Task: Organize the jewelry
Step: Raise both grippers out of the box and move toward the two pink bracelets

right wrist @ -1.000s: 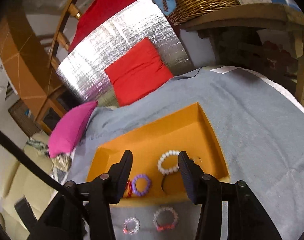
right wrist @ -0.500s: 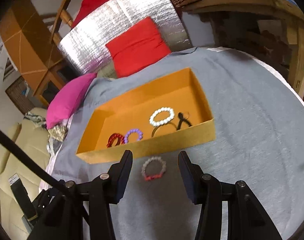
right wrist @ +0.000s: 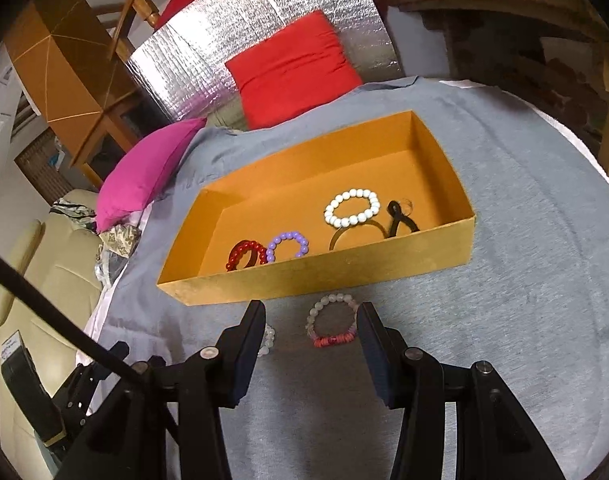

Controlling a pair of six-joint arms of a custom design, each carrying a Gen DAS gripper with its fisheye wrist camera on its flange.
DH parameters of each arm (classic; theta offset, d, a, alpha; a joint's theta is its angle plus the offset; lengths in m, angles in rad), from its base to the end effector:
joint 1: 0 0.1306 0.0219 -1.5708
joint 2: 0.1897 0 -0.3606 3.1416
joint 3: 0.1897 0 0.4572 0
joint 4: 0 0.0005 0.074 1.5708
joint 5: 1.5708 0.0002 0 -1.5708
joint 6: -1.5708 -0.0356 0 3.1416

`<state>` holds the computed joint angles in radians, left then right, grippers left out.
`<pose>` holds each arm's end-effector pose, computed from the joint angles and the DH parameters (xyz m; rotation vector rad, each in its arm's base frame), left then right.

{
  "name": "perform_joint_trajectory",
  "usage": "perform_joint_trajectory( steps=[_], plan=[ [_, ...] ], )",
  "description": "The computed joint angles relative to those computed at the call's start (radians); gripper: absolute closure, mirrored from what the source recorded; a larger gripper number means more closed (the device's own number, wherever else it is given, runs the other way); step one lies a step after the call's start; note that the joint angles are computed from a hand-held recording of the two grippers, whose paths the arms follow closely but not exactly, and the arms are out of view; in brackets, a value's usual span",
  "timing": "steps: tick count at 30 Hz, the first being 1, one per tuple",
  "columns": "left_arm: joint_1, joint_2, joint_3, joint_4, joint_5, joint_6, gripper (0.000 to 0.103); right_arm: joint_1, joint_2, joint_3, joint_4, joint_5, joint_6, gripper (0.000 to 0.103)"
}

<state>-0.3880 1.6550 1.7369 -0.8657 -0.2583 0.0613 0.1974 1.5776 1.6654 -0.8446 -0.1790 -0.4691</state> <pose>0.6066 -0.2386 0.4385 0.2539 2.3095 0.0792 0.6136 0.1287 0.4493 0.2306 2.3646 0.5361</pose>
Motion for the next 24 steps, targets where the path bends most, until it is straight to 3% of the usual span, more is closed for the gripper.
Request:
perform_joint_trajectory(
  steps=[24],
  plan=[
    [-0.032, 0.087, 0.083, -0.062, -0.014, -0.037, 0.035, -0.036, 0.019, -0.004, -0.036, -0.014, 0.013, 0.052]
  ],
)
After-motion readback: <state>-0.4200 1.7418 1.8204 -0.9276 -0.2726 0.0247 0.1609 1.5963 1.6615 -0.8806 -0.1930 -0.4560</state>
